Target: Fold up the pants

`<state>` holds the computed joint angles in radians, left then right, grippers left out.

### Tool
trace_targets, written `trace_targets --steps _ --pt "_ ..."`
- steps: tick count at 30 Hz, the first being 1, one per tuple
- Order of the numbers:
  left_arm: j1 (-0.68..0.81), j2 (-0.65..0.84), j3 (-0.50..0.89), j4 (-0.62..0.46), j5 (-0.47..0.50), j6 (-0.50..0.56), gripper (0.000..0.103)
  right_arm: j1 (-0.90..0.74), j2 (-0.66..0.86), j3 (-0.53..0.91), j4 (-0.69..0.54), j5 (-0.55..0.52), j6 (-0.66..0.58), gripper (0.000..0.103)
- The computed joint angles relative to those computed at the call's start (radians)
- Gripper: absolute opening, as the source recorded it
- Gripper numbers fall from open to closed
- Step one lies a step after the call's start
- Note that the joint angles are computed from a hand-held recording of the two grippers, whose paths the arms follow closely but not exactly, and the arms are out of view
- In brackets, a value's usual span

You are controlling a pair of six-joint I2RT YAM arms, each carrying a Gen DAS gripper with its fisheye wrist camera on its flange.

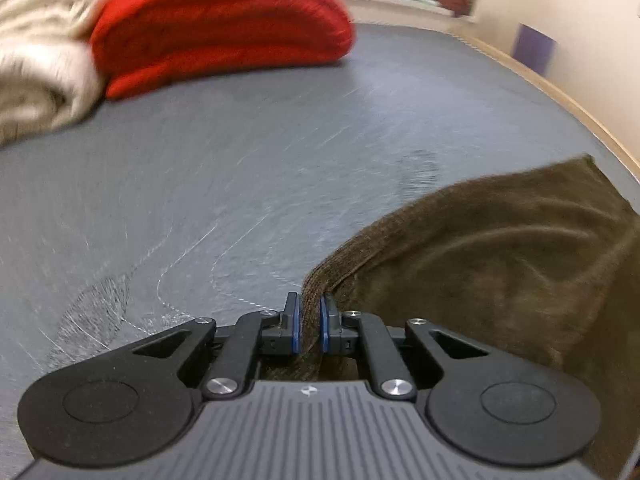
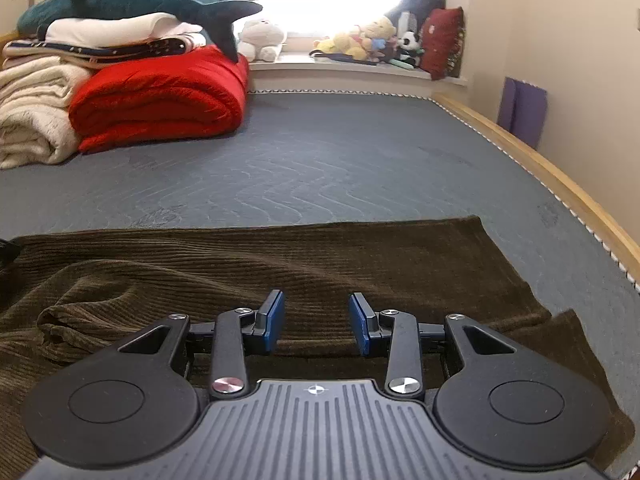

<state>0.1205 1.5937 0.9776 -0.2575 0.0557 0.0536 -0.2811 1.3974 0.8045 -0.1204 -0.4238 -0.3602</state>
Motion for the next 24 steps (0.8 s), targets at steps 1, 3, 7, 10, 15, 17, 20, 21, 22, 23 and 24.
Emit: trace_targets --steps 1,3,7,10,15,17,20,21,22,23,24 --pt "-0.032 -0.057 -0.018 -0.034 -0.025 0.024 0.01 -0.007 0.002 0.002 -0.005 -0.006 0.003 0.038" --pt "-0.109 -0.169 -0.058 -0.102 -0.082 0.032 0.009 -0.022 0.001 0.003 -0.017 -0.024 0.019 0.038" --pt "-0.358 -0.442 -0.168 -0.298 -0.235 -0.091 0.008 -0.047 0.006 0.002 -0.053 -0.046 0.061 0.038" --pt "-0.648 -0.619 -0.269 -0.433 -0.382 -0.312 0.008 -0.073 -0.014 -0.01 -0.061 -0.094 0.085 0.038" --pt "-1.09 -0.537 -0.378 -0.514 -0.602 -0.806 0.012 -0.094 -0.045 -0.034 -0.092 -0.111 0.04 0.038" --pt "-1.125 -0.556 -0.398 -0.515 -0.595 -0.936 0.014 -0.1 -0.052 -0.039 -0.099 -0.109 0.029 0.038" --pt "-1.168 -0.671 -0.411 -0.557 -0.638 -1.095 0.028 -0.116 -0.054 -0.032 -0.12 -0.11 0.047 0.038" --pt "-1.187 -0.704 -0.409 -0.585 -0.659 -1.152 0.029 -0.126 -0.051 -0.027 -0.127 -0.117 0.054 0.038" --pt "-1.163 -0.739 -0.408 -0.599 -0.654 -1.163 0.029 -0.137 -0.05 -0.024 -0.133 -0.124 0.059 0.038" --pt "-1.168 -0.762 -0.407 -0.627 -0.659 -1.219 0.029 -0.147 -0.05 -0.022 -0.134 -0.127 0.065 0.038" --pt "-1.165 -0.791 -0.405 -0.661 -0.655 -1.275 0.029 -0.156 -0.05 -0.02 -0.133 -0.129 0.072 0.038"
